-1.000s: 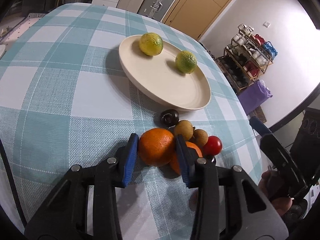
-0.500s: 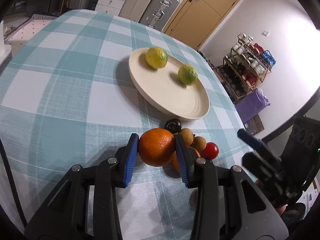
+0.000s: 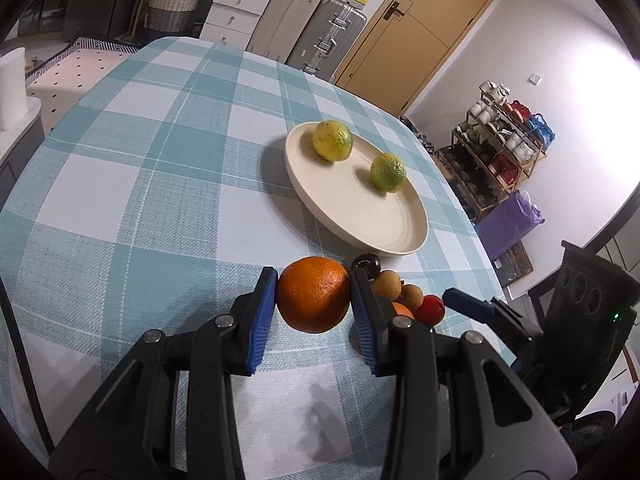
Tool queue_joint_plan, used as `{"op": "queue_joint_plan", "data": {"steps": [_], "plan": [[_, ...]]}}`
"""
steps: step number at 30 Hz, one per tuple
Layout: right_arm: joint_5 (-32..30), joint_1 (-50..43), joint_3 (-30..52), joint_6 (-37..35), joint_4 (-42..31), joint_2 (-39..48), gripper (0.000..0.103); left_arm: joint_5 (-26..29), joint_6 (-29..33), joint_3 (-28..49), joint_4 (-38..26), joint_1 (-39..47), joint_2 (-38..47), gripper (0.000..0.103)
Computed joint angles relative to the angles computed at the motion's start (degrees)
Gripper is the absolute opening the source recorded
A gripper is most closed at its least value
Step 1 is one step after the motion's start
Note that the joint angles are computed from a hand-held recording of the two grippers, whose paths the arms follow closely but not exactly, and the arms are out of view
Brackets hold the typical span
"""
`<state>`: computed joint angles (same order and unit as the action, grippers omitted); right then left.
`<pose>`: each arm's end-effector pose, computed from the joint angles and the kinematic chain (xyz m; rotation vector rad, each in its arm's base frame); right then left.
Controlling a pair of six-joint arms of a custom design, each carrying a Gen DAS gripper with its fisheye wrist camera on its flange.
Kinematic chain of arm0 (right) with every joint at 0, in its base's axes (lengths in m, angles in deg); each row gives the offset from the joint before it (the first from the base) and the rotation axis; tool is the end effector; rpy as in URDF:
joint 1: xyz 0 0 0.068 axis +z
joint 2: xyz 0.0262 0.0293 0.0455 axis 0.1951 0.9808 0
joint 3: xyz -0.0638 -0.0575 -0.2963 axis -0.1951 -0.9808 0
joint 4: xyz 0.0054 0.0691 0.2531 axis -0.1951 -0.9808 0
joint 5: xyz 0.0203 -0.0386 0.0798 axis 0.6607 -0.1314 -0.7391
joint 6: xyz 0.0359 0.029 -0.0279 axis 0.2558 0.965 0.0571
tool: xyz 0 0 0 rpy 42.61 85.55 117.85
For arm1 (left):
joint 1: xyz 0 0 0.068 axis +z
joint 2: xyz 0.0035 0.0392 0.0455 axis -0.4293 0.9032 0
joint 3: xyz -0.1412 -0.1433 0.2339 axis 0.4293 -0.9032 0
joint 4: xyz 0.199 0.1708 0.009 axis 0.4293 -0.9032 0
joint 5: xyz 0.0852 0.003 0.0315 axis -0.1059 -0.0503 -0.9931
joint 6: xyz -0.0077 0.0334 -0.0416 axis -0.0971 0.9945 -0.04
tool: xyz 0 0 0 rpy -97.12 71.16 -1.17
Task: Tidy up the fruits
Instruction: 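Grasp the second mandarin orange with the right tool while the left tool holds its orange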
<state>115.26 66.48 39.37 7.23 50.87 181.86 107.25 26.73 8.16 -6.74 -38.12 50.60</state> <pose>0.1915 0.2443 0.1328 0.1744 2.3005 0.3238 0.3181 -0.0937 0.1592 0.5626 2.4191 -0.9008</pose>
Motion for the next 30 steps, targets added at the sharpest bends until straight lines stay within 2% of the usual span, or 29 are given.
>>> {"op": "queue_joint_plan", "data": {"steps": [3, 10, 14, 18, 20, 25, 29, 30], "plan": [[-1.48, -0.49, 1.12, -0.55, -0.28, 1.19, 0.102, 0.21, 0.32, -0.06, -0.09, 0.81, 0.24, 0.034], [-0.63, 0.27, 6.38, -2.79, -5.67, 4.33, 0.100, 0.50, 0.46, -0.30, 0.12, 2.29, 0.84, 0.034], [-1.29, 0.23, 10.03, -3.80, -10.01, 6.93, 0.080, 0.51, 0.73, -0.43, -0.04, 2.61, 0.90, 0.034], [-0.40, 0.54, 12.64, -3.10, -13.87, 8.91, 0.079, 0.30, 0.65, -0.52, 0.05, 2.60, 1.04, 0.034], [-0.25, 0.54, 13.76, -3.45, -15.32, 9.66, 0.071, 0.22, 0.61, -0.51, 0.06, 2.55, 1.07, 0.034], [-0.60, -0.02, 15.68, -3.42, -18.67, 10.89, 0.057, -0.17, 0.79, -0.28, -0.51, 2.44, 1.29, 0.034], [-2.29, -1.71, 14.42, -2.34, -17.55, 10.64, 0.042, -0.74, 0.80, 0.12, -0.69, 1.92, 1.23, 0.034], [-2.70, -1.97, 13.80, -2.32, -16.75, 10.31, 0.042, -0.90, 0.73, 0.38, -0.83, 1.73, 1.28, 0.034]]}}
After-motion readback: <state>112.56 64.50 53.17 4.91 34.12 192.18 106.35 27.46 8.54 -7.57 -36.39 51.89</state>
